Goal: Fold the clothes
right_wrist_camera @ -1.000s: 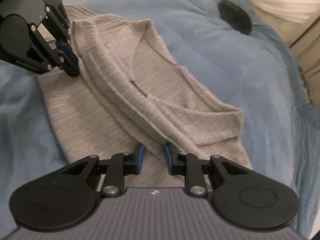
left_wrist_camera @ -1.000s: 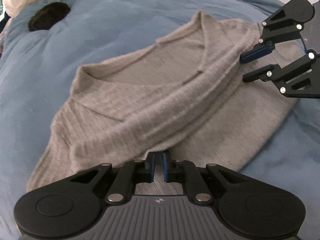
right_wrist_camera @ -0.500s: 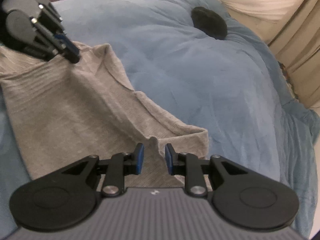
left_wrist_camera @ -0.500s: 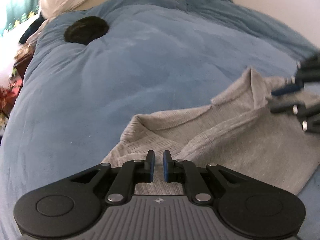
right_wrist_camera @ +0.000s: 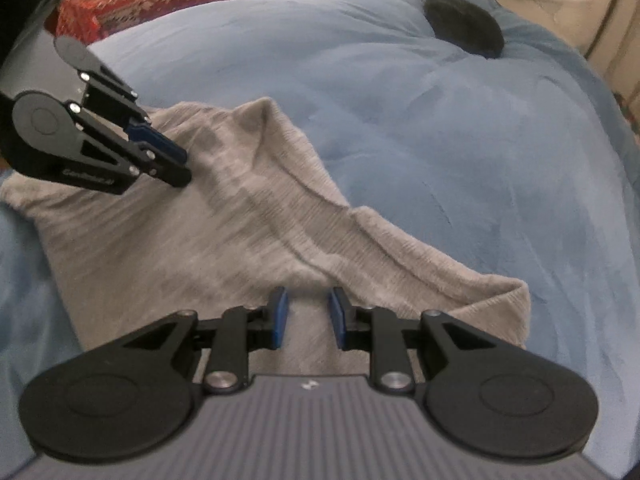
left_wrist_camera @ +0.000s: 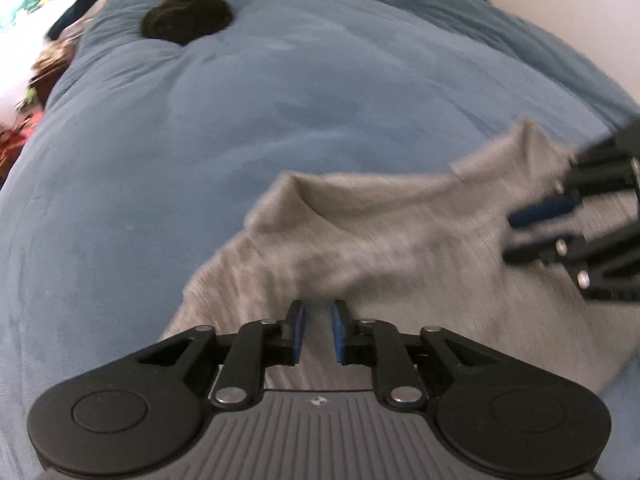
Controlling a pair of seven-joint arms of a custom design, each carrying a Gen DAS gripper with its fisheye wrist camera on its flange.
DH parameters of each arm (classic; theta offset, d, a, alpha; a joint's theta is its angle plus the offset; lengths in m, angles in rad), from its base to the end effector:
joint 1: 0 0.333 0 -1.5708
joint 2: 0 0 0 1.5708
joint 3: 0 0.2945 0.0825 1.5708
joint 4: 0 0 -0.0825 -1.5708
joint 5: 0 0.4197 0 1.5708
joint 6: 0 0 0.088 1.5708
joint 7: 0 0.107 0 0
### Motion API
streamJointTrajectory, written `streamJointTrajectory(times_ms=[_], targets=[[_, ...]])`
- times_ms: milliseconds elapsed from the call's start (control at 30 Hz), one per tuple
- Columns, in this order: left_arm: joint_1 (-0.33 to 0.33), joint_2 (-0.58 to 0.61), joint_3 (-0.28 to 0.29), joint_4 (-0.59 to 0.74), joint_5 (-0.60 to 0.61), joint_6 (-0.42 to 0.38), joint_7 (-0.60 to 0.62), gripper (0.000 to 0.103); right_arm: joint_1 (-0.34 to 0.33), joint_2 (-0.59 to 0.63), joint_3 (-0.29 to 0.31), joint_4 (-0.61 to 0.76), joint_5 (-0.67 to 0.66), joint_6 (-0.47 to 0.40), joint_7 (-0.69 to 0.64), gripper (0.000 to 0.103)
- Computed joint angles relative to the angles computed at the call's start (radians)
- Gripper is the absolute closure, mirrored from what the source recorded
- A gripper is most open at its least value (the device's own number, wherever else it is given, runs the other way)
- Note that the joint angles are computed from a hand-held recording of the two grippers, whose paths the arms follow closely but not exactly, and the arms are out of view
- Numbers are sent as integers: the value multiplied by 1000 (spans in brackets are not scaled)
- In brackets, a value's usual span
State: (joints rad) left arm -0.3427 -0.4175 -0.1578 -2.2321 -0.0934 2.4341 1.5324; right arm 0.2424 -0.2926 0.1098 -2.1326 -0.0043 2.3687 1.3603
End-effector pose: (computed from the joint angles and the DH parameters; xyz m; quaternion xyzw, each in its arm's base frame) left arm 0.4505 -0.2564 0.5755 -0.5197 0.7988 -0.2671 0.1432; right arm 0.5156 0.1943 0.5577 -0.8467 0.4636 -0.1840 0.1851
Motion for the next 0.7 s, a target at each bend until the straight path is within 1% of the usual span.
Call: streamJointTrajectory(times_ms=[100,233,333,467,567,700], targets=[[25,19,-12,18,26,28,-53,84,-14,3,3,8,-15,25,49,79],[54,26,-32,34,95,23,-118,84,-43,-47,0,-12,-42,35,127,77],[30,-9,-12,17,64,26,-107,84,-60,-123,-9,-53,-32,3,159,76],[-22,-52,12,-9,-3,25,-52,84,-72,-216,-20,-111,-10,-66,146,76],[-48,-48,12,-10,-31,11,-14,84,-83,-225,-22,-123,11,-93,147,78],[-42,-10,-9,0,-26,9,-33,84,-119,-162,-4,-107,-18,-58,211,79]])
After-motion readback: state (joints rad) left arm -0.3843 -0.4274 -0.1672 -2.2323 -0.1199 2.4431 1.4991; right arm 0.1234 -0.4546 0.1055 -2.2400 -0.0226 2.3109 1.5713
